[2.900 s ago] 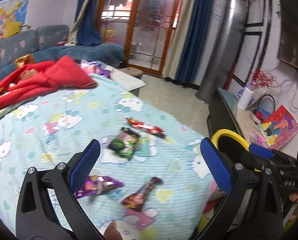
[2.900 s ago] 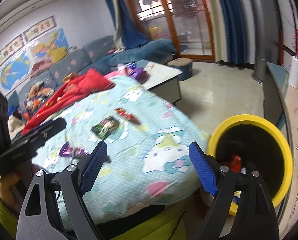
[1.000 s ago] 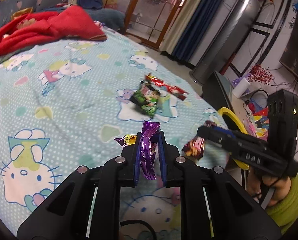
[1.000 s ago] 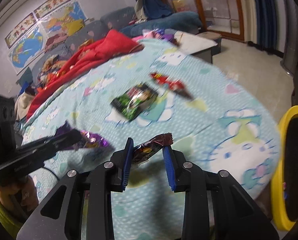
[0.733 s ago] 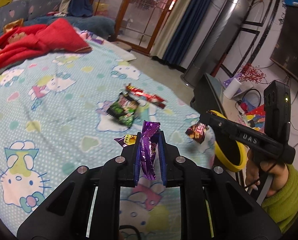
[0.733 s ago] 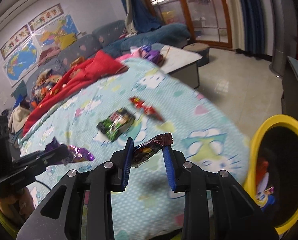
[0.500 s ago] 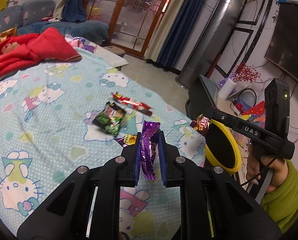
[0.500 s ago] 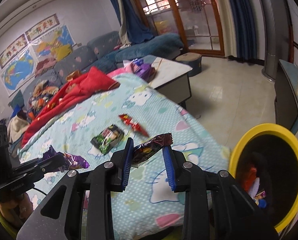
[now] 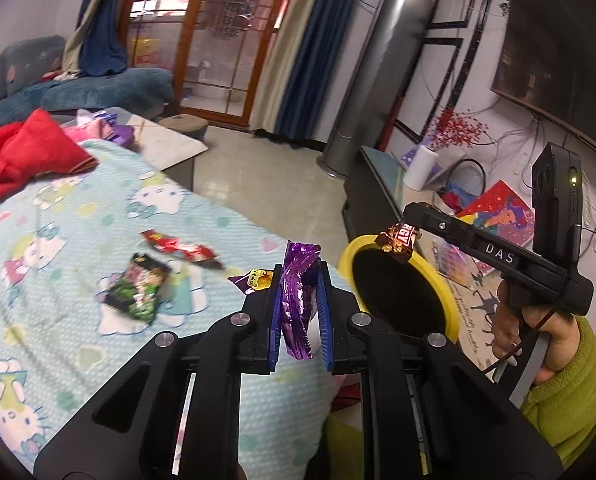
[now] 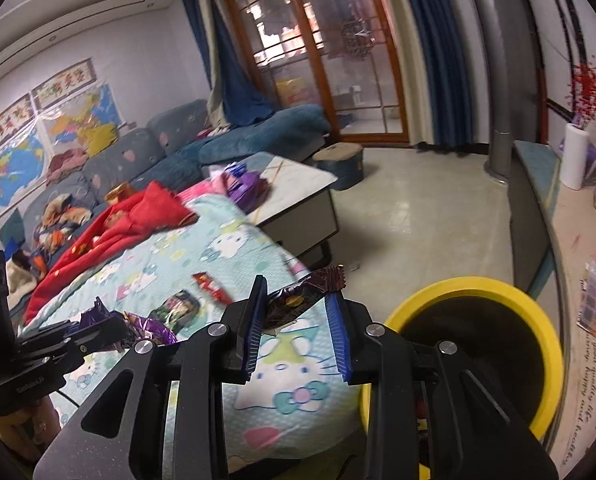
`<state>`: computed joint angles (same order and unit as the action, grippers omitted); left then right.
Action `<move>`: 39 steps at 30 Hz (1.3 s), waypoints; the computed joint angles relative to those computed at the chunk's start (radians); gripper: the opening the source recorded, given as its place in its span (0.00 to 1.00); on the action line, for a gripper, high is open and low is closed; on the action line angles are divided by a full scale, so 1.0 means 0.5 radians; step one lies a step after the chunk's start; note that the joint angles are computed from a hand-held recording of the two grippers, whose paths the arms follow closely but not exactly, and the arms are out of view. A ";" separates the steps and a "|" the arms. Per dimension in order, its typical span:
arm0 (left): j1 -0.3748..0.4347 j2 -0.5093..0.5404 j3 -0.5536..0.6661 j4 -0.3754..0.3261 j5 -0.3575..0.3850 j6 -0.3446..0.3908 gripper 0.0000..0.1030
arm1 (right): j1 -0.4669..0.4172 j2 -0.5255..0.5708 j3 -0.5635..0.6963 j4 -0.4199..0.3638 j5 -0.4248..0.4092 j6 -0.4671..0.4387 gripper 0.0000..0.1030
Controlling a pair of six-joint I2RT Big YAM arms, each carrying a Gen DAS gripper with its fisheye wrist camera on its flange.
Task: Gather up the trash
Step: 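Carry the purple and brown wrappers in both tools over the bin, then open both tools to drop the wrappers into the bin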
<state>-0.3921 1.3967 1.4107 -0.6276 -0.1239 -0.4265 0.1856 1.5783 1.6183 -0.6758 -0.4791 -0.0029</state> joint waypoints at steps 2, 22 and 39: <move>-0.015 0.033 0.033 -0.001 0.009 0.013 0.10 | -0.037 -0.006 -0.008 0.024 0.003 0.019 0.28; -0.178 0.388 0.387 -0.012 0.126 0.132 0.10 | -0.283 0.049 -0.024 0.082 0.196 0.139 0.28; -0.252 0.791 0.740 -0.181 0.308 0.194 0.11 | -0.447 0.244 0.047 -0.098 0.226 0.201 0.30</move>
